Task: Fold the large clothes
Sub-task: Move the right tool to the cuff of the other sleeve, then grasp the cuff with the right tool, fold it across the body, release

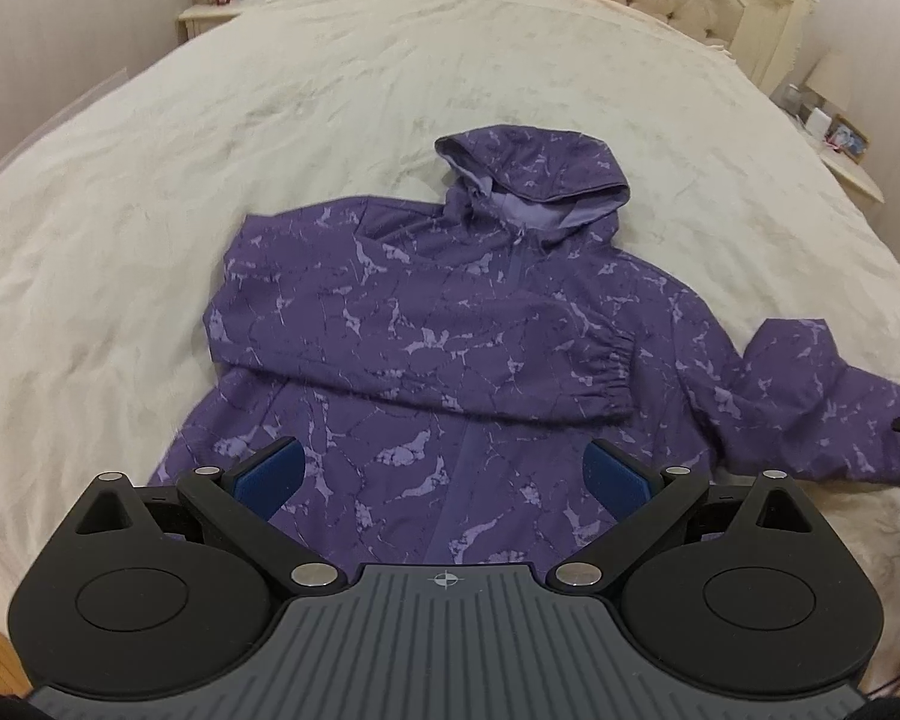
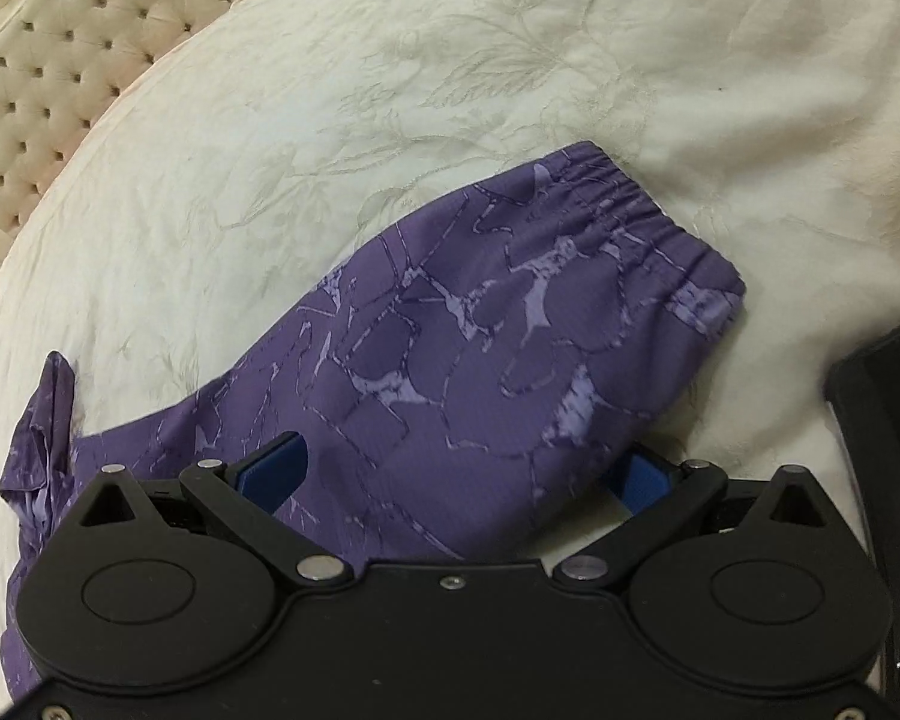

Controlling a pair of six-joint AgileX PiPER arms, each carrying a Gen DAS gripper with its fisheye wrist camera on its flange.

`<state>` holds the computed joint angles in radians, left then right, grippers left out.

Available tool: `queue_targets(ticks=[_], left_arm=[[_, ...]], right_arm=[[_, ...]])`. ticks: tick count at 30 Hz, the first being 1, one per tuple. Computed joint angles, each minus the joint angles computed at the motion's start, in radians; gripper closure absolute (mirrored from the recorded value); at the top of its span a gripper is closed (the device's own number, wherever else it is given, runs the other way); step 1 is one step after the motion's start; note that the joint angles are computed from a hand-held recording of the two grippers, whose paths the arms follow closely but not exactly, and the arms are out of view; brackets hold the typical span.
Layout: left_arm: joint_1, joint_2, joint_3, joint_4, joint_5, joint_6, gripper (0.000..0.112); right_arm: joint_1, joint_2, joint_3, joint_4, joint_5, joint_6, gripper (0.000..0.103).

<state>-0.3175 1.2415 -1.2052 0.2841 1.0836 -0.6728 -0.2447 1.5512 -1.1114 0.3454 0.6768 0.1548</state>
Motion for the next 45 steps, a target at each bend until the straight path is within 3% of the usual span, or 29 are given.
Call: queue_targets(ticks=[4, 6, 8, 9, 10, 11, 18, 26, 38, 45], left_arm=[[0.037, 0.008, 0.002, -0.043, -0.004, 0.042, 0.012], [0.057, 0.009, 0.007, -0.065, -0.008, 0.072, 0.012], [0.081, 0.010, 0.013, -0.092, -0.013, 0.104, 0.012], [0.097, 0.012, 0.014, -0.108, -0.015, 0.128, 0.012], [0.114, 0.014, 0.016, -0.126, -0.019, 0.155, 0.012], [0.132, 0.016, 0.017, -0.144, -0.023, 0.184, 0.012], [0.314, 0.031, 0.023, -0.315, -0.055, 0.430, 0.012], [0.547, 0.093, -0.003, -0.512, -0.072, 0.769, 0.012], [0.840, 0.262, -0.118, -0.733, -0.010, 1.158, 0.012], [0.944, 0.384, -0.243, -0.816, 0.053, 1.291, 0.011]], right_arm=[[0.020, 0.010, -0.024, -0.052, 0.011, 0.065, 0.001], [0.029, 0.010, -0.033, -0.083, 0.011, 0.117, 0.013], [0.040, 0.008, -0.052, -0.126, 0.024, 0.169, 0.048], [0.043, 0.008, -0.063, -0.138, 0.036, 0.181, 0.056], [0.048, 0.001, -0.072, -0.148, 0.046, 0.190, 0.075], [0.057, -0.009, -0.080, -0.164, 0.052, 0.203, 0.086], [0.208, -0.074, -0.210, -0.280, 0.114, 0.304, 0.088], [0.542, -0.019, -0.493, -0.450, 0.241, 0.461, 0.088], [0.976, 0.337, -0.938, -0.580, 0.339, 0.564, 0.088], [1.117, 0.631, -1.288, -0.578, 0.454, 0.554, 0.088]])
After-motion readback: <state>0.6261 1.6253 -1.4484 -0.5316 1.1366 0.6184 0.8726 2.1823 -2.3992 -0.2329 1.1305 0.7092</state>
